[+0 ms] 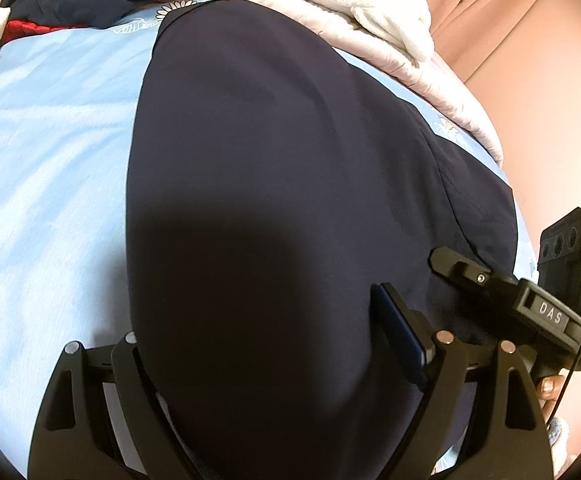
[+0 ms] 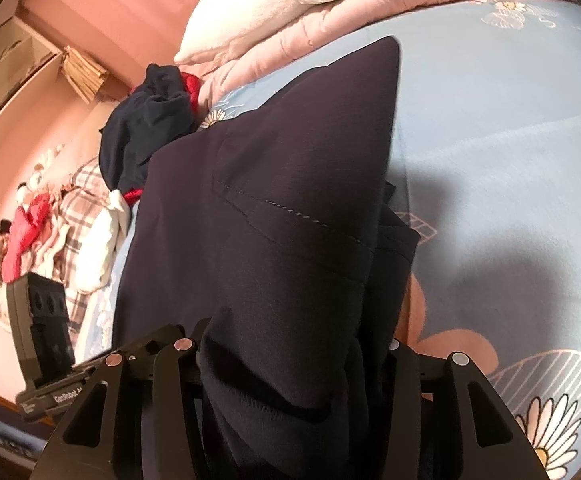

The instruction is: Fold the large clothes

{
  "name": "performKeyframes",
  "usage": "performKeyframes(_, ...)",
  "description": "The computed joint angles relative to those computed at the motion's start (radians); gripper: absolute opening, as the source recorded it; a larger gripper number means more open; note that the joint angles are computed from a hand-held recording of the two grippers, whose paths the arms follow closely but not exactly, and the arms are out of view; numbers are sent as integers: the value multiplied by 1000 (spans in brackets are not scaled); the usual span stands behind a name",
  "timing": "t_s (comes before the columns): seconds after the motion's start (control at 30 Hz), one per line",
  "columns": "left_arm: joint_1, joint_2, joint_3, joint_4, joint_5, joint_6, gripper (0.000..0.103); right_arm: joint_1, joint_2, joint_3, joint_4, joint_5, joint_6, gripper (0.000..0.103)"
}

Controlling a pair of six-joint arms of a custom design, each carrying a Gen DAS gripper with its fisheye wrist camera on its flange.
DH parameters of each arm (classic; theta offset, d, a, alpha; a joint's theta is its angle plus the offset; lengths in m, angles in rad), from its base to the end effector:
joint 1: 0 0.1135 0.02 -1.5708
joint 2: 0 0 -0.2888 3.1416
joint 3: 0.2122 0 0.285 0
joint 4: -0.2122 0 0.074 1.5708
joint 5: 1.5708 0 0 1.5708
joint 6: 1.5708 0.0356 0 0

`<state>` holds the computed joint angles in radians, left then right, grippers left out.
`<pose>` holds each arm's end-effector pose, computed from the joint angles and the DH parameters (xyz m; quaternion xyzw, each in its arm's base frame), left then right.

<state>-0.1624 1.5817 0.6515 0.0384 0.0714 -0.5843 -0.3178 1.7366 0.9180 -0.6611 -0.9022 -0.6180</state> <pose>0.3021 -0.0521 0.1296 -0.1857 0.9239 -0.1527 0.2976 0.3038 -0.0705 0.1402 -0.1541 0.8860 0.3702 0.2330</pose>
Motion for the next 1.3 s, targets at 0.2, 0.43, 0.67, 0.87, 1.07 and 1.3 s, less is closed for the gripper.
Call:
performKeyframes(0.2, -13, -36, -34, -9, -14, -12, 88, -15, -14, -5, -12, 6, 17, 48)
performKeyframes(0.43, -33, -97, -71, -43, -47, -25, 88, -35, -35, -11, -11, 26, 41, 67)
performKeyframes(0.67, -90, -157, -113, -75, -118, -56, 88, -112, -134, -76, 42, 40, -22, 67)
performKeyframes(0.87, -144, -220, -157, -111, -184, -87, 88, -174, -222, -131, 15, -3, -142, 67)
performKeyframes(1.07, -214, -259, -207, -122, -239, -119, 89, -179, -211, -161, 18, 25, -237, 67)
performKeyframes(1.3, -229, -287, -242, -117, -240, -138, 91, -162, -147, -161, 89, 101, -171, 67)
